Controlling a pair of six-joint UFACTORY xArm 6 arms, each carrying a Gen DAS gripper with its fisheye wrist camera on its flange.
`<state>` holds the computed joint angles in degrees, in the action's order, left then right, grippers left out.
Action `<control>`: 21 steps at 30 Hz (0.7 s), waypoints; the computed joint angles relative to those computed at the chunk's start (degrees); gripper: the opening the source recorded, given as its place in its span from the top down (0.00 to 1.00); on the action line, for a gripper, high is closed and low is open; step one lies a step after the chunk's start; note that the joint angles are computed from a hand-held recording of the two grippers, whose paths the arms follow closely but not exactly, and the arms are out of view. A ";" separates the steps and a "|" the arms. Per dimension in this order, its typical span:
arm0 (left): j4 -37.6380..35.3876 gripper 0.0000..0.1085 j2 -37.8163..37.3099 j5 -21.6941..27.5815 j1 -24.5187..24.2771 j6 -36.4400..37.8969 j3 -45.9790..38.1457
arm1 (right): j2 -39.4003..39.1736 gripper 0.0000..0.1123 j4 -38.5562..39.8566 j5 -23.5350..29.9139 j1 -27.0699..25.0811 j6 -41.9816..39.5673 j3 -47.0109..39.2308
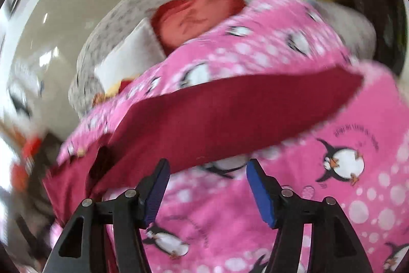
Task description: Fold small clothes
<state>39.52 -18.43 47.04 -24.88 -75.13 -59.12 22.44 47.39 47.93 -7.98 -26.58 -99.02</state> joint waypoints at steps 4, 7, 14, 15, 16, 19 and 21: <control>0.49 0.26 1.19 0.98 -1.05 0.18 -1.92 | 4.14 0.46 3.67 -1.13 -1.49 4.96 -3.41; 0.02 0.27 2.09 0.44 -0.98 0.34 -2.86 | 9.06 0.46 6.00 -0.64 -2.15 9.14 -8.88; -1.25 0.27 3.78 -0.40 -0.48 1.38 -4.15 | 10.15 0.89 12.52 -5.32 -2.29 3.93 -11.22; -1.51 0.27 3.84 -1.05 -0.18 1.29 -4.16 | 7.83 0.90 15.02 -6.18 -1.90 -0.81 -9.79; -2.12 0.27 4.01 -2.27 0.35 1.13 -4.25 | 5.92 0.90 16.44 -6.61 -1.29 -4.35 -9.00; -4.91 0.27 3.63 -8.05 2.08 0.71 -3.45 | -0.05 0.90 20.04 -5.84 2.04 -15.49 -6.99; -6.55 0.27 3.03 -12.69 3.22 0.40 -2.42 | -3.90 0.90 20.96 -3.31 5.92 -22.28 -5.83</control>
<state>32.97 -15.40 34.36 -21.65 -74.73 -61.54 18.54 68.35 44.61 -2.06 -48.86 -104.85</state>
